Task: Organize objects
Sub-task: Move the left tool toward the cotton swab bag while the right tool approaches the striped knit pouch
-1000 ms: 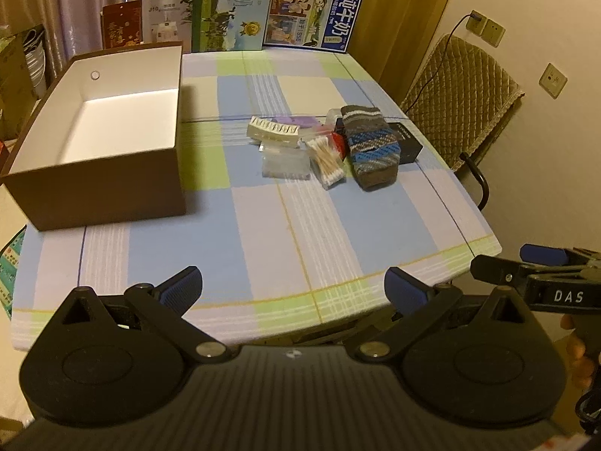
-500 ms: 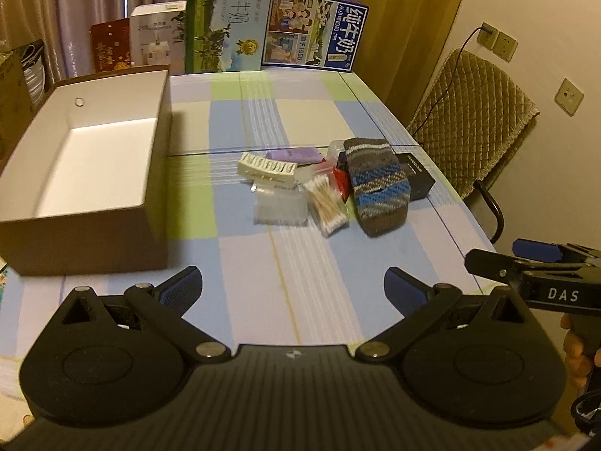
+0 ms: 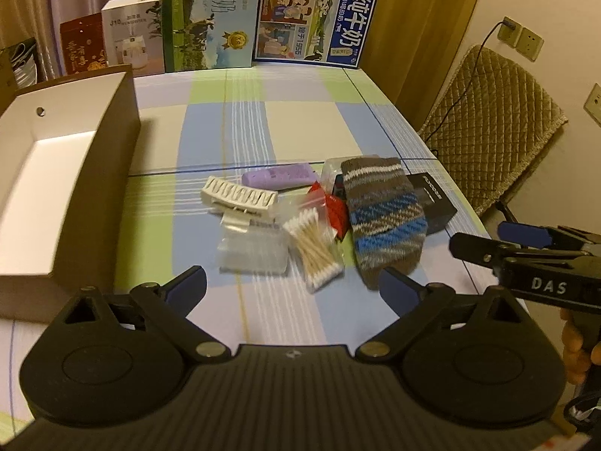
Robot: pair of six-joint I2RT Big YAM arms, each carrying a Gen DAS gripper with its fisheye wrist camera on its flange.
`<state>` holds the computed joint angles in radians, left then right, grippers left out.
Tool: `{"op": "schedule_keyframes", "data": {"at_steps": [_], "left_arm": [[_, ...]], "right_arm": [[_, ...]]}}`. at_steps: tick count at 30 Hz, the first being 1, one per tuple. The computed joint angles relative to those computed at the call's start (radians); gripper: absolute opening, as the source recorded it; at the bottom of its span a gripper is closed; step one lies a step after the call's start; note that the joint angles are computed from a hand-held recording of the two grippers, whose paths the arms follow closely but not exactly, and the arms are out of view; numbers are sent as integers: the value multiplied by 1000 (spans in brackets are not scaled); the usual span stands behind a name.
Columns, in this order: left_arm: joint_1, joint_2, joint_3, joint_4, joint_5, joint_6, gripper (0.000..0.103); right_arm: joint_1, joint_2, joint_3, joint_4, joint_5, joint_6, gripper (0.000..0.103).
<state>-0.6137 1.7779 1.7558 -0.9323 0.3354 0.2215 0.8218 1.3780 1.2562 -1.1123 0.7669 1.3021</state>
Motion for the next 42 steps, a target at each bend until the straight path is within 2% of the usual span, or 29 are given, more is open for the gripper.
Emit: {"op": "schedule_keyframes", "data": {"at_steps": [6,13,17,22,28,32,36,37,38,42], "left_arm": [[-27,49,33,28,-13,-15,92],[-48,104,72,48,-31,-20,89],[-60,139,94,55,-44,-9,88],[-74,193,139,46,-68,2,80],[-89,242,182,22,-99,-10,75],[-102,250,182,25,-108,-9,62],[-117,246,163,58,-145,-2,55],[-121,245,157,68,-156,-3,52],[-123,244,155,75,-160,-1,43],[-132,244,147,85,-177,0,37]], "right_arm": [[-76,-25,-65,124,-64,-130,74],[-149,-45,-111,210,-139,-232,74],[-174,-54,-130,230,-165,-252,74],[-203,-71,-156,245,-192,-263,74],[-227,-95,-186,257,-211,-266,74],[-241,-107,-202,268,-218,-266,74],[-252,-111,-212,276,-227,-266,74],[-254,-114,-215,279,-231,-269,74],[-255,-115,-219,281,-233,-269,74],[-264,-121,-229,287,-240,-274,73]]}}
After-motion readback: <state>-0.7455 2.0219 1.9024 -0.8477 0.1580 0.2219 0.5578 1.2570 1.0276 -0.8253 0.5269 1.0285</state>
